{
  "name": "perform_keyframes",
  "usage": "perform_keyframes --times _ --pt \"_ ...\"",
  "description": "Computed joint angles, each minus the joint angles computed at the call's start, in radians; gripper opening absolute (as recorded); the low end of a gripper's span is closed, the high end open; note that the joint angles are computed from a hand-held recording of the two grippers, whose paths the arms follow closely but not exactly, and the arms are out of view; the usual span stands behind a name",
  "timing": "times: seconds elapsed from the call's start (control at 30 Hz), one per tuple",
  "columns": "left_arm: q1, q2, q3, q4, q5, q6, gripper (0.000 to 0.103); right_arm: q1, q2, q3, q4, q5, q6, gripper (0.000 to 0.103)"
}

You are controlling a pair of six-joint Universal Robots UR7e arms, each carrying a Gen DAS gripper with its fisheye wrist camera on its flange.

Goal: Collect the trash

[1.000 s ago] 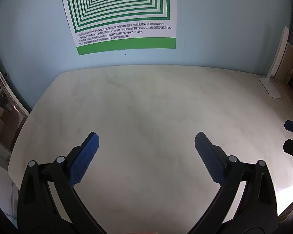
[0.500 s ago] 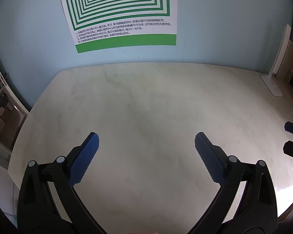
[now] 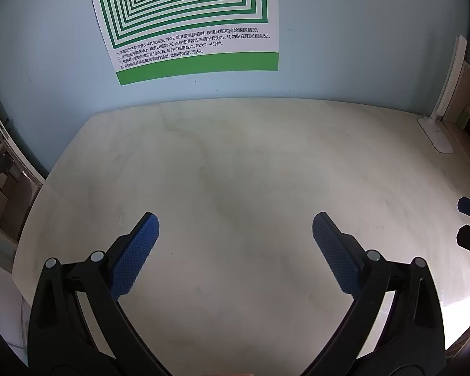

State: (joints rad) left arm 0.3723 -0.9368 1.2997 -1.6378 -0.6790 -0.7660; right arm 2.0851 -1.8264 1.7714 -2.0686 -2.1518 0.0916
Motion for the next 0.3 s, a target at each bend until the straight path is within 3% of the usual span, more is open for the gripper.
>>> perform_keyframes --times 0.3 --pt "0.006 0.005 -0.008 -0.012 -0.026 0.014 0.096 0.002 -0.006 -0.001 -0.001 -0.001 0.003 0.086"
